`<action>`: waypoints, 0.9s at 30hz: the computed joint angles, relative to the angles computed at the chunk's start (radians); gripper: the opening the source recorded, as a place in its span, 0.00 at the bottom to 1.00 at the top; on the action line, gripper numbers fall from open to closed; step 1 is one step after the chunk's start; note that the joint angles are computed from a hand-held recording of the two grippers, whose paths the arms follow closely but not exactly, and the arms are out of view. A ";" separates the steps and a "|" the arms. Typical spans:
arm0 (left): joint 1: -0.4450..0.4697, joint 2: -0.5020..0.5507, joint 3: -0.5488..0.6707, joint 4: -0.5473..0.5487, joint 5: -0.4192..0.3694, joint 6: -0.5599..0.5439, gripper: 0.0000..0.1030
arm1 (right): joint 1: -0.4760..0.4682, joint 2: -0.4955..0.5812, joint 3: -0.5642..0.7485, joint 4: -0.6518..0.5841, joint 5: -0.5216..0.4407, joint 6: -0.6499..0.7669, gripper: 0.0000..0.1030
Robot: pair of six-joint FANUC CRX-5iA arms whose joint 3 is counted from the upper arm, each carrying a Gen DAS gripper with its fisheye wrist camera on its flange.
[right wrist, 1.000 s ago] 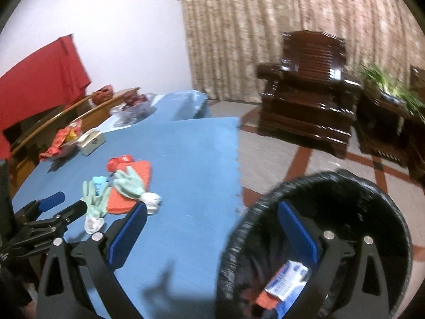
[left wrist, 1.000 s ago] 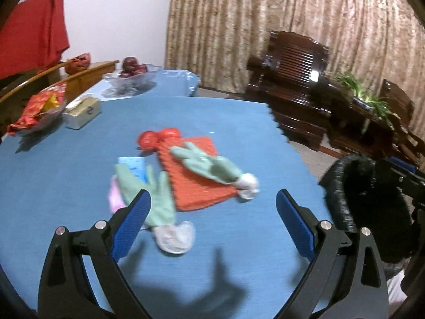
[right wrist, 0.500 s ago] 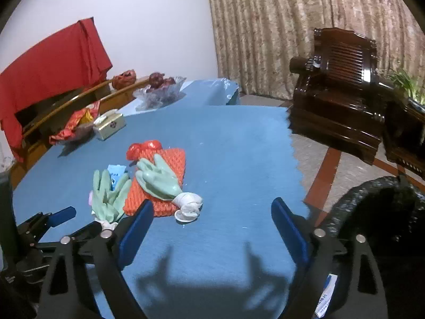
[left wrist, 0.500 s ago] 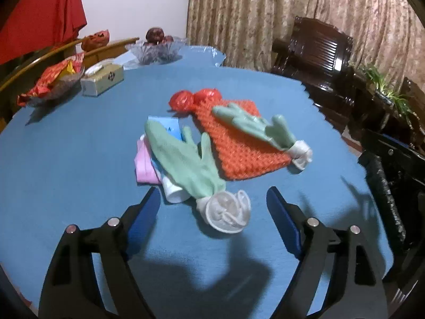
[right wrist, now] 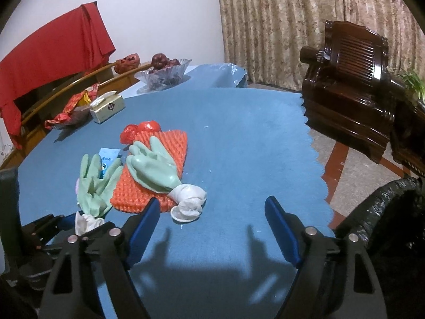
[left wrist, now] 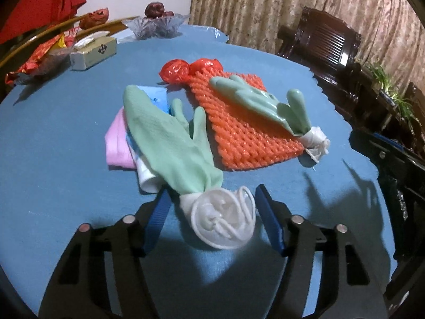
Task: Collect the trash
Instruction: 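Grasp a green glove with the left tool while the right tool grasps the other glove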
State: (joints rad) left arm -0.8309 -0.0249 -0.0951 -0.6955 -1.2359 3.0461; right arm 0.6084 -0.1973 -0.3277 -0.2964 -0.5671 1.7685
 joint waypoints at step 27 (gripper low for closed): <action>0.018 -0.049 -0.030 -0.029 0.023 0.030 0.33 | -0.014 0.195 0.207 -0.176 -0.191 0.212 0.45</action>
State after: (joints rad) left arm -0.8129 -0.0736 -0.1248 -0.7248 -1.2130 3.0760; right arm 0.5944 -0.0021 -0.1212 -0.4726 -0.7583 1.9803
